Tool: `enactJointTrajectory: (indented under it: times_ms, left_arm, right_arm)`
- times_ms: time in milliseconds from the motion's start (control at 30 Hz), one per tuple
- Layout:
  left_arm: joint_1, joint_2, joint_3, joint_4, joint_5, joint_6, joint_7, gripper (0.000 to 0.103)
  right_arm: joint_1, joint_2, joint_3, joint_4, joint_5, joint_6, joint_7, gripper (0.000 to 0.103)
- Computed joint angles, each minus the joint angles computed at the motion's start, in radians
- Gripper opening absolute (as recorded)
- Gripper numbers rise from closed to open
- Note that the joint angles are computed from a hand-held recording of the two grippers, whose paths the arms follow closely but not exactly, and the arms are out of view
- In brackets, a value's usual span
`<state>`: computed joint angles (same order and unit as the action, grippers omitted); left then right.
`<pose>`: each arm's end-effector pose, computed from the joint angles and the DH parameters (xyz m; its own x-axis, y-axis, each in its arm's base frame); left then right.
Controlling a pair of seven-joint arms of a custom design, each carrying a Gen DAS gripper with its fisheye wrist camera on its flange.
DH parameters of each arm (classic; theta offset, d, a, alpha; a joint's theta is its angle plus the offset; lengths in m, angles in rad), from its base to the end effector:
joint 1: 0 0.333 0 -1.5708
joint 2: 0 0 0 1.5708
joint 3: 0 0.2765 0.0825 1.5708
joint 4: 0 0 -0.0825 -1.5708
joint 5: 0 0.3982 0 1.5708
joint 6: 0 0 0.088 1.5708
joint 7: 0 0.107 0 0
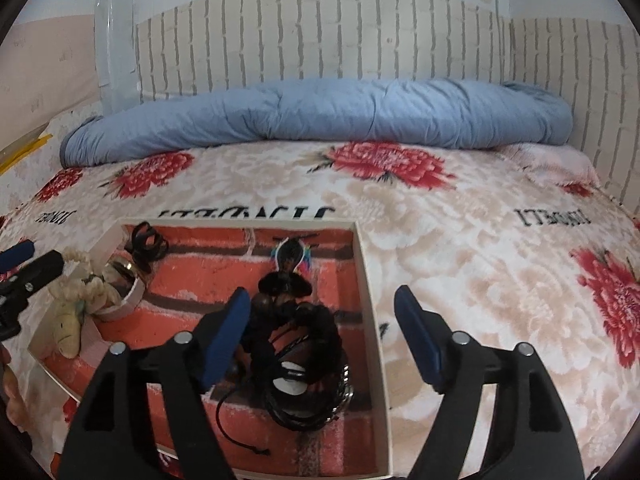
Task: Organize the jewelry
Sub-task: 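Carry the cream scrunchie and black hair tie into the tray and open both tools, then grasp the rust-orange scrunchie with the left tool while the right tool grasps the dark knot hair tie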
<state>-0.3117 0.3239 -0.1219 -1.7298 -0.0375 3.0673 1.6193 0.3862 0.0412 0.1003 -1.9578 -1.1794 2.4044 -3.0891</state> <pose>0.6353 -0.2799 0.4764 -0.4217 -0.9062 0.0307 -0.4885 0.1985 -0.8497 0.5469 0.2816 0.4559 -0.3511 -0.9360 -0.0249 -0.5014 0.2104 -0.8393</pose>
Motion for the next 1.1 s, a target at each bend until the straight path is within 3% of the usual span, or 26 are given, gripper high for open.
enactJointTrajectory:
  times_ms: [133,400,533,667,867,1100]
  left_arm:
    - [-0.021,-0.02,0.028,-0.019,0.018,0.017,-0.042,0.098]
    - [-0.055,-0.042,0.079,-0.045,0.088,0.027,-0.12,0.098]
    - [-0.116,-0.079,0.155,-0.087,0.188,0.026,-0.231,0.098]
    - [-0.087,-0.133,0.12,-0.124,0.242,-0.014,-0.282,0.098]
    - [-0.106,-0.292,0.148,-0.263,0.55,-0.015,-0.542,0.098]
    - [-0.046,-0.447,0.06,-0.439,0.426,-0.032,-0.474,0.098]
  right_arm:
    - [0.005,-0.021,0.006,-0.014,-0.037,-0.031,0.033,0.084]
    - [0.011,-0.034,0.022,-0.017,-0.058,-0.081,0.024,0.084]
    - [0.018,-0.059,0.034,-0.033,-0.061,-0.119,0.021,0.084]
    - [0.02,-0.127,0.055,-0.082,-0.041,-0.151,0.019,0.084]
    - [0.003,-0.258,0.094,-0.201,0.034,-0.159,-0.008,0.084]
    - [-0.023,-0.413,0.14,-0.355,0.117,-0.18,0.005,0.084]
